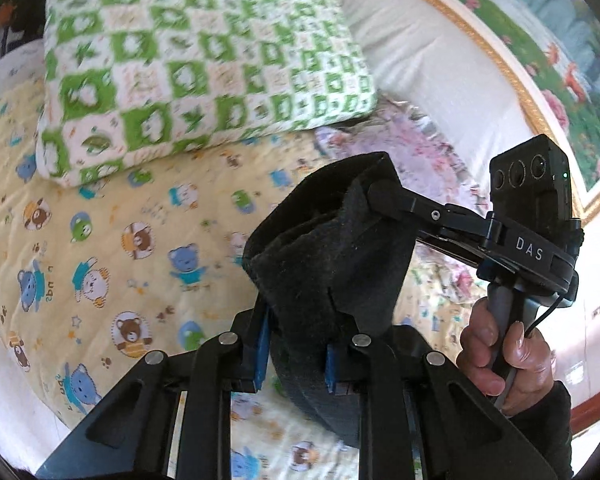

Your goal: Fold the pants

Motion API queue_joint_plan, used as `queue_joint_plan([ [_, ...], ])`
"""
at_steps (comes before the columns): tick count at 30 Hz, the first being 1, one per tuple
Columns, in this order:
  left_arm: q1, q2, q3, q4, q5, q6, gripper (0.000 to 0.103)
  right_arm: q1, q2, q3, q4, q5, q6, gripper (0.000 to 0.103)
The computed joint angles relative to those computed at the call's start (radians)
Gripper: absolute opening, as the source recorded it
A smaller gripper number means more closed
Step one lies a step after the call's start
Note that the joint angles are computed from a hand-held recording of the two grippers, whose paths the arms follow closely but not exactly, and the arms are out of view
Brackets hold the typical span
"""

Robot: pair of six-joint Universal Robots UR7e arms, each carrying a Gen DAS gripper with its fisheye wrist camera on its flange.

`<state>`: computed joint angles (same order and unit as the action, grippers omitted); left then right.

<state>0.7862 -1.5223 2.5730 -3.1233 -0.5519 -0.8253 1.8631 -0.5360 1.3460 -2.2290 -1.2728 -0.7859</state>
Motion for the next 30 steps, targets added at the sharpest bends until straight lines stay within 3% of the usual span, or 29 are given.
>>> queue_joint_plan([
  [14,-0.103,0.089,-0.072,0.028,-0.010,0.040,0.020,-0.060,-0.194,0.181,-0.101,0.061,0.004,0.027],
  [23,-0.175,0.267,-0.160,-0.027,-0.054,0.122,0.020,-0.155,-0.356,0.331,-0.187,0.109,-0.004,0.027],
  [30,-0.196,0.435,-0.266,-0.072,-0.123,0.210,0.020,-0.270,-0.480,0.443,-0.245,0.170,0.001,0.027],
])
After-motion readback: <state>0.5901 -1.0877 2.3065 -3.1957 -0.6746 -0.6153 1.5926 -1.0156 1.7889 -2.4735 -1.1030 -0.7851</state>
